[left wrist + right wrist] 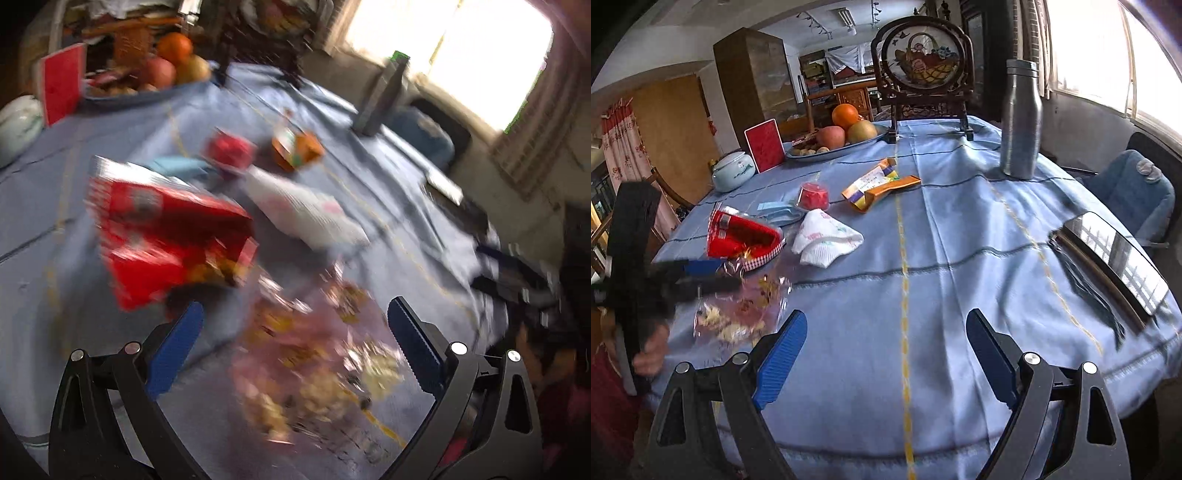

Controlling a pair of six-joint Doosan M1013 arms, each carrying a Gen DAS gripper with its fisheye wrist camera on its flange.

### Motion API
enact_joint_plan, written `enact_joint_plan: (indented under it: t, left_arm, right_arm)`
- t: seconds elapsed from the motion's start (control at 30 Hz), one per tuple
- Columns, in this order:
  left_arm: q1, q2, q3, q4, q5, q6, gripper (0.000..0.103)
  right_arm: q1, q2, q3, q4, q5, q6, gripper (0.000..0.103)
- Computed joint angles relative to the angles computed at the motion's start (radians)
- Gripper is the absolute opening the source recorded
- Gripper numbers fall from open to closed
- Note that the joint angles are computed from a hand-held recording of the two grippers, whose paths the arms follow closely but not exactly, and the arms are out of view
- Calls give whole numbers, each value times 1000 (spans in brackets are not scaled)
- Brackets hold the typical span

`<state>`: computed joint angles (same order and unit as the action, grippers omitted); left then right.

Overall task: Collect trash
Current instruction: 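Grasp the clear candy bag with the left tool while the right tool grasps the white floral tissue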

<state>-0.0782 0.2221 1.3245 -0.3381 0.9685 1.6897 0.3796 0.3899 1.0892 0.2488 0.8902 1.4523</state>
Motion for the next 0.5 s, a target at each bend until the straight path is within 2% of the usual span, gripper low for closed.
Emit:
enact_joint_plan:
  t: [0.07, 0.13, 0.17, 0.2, 0.27, 0.3, 0.37, 0.5]
  left_arm:
    - [-19, 2, -2, 43, 20, 12, 96]
    - [-26, -8, 10, 47, -10, 38, 96]
    - [-25, -13, 17, 36, -18, 51, 89]
    - [-26, -14, 19, 31, -17, 61, 65]
    - [-28, -5, 11, 38, 8, 59, 35]
    - [-28, -2, 10, 44, 2, 47, 34]
    - [-24, -21, 26, 62, -59, 23, 33]
    - [21, -58, 57, -43, -164, 37, 33]
  right_arm:
    - [1, 26, -39, 11, 22, 4, 87]
    - [-1, 49, -74, 35, 49, 0, 87]
    - [-1, 61, -94, 44, 63, -1, 87]
    - [1, 77, -118, 51, 77, -2, 87]
    - [7, 106, -164, 54, 102, -2, 87]
    - [10, 126, -194, 64, 121, -4, 87]
    - [15, 158, -244, 93, 151, -15, 87]
    - [26, 213, -330, 115, 190, -1, 87]
